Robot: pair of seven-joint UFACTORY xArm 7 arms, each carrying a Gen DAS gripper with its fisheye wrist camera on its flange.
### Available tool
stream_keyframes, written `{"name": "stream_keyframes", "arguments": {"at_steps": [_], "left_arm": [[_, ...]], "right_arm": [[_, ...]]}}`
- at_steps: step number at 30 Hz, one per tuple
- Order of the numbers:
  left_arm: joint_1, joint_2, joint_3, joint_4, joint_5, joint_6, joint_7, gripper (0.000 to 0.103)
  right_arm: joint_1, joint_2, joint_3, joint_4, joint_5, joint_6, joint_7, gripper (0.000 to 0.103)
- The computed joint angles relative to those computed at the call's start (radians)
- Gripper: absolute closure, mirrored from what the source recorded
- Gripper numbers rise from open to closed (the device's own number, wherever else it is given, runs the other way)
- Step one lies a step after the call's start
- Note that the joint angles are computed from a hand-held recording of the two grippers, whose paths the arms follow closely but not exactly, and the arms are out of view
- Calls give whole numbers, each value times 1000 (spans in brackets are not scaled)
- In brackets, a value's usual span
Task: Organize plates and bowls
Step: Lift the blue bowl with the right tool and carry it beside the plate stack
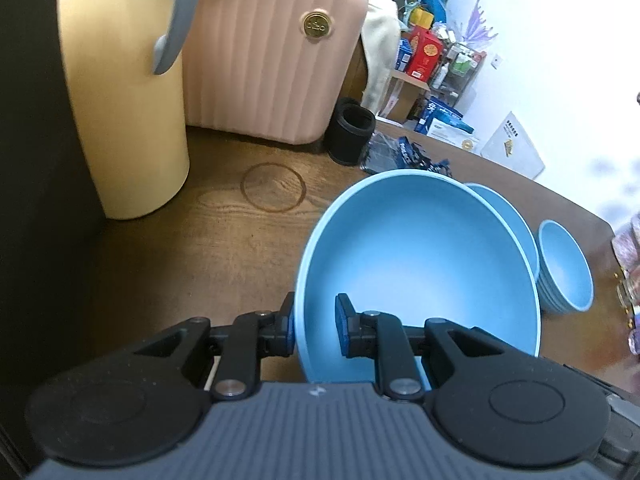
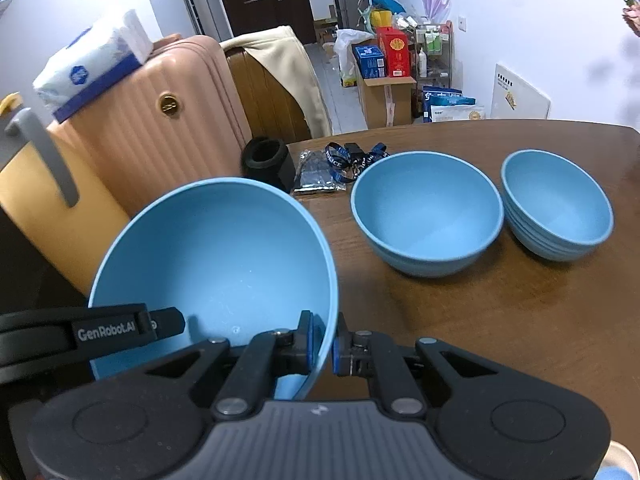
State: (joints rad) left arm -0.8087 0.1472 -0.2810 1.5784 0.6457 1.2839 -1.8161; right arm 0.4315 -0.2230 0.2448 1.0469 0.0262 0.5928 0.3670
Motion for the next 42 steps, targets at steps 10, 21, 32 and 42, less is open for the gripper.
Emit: {"name": "stream_keyframes", "arguments": {"at_steps": [10, 21, 32, 42], "left_arm": [[-61, -18, -43, 9, 15, 61, -45, 83], [-106, -24, -69, -32, -34, 62, -82, 83], [-104, -46, -87, -148, -131, -22, -122, 83], [-86, -73, -100, -225, -159, -76, -156, 83]], "right_arm": [[28, -189, -13, -140, 69, 43, -36, 94], [55, -334, -12, -264, 124, 111, -60, 94], [87, -380, 5, -355, 156, 174, -61, 93], [106, -363, 18, -387, 156, 159, -43, 93]]}}
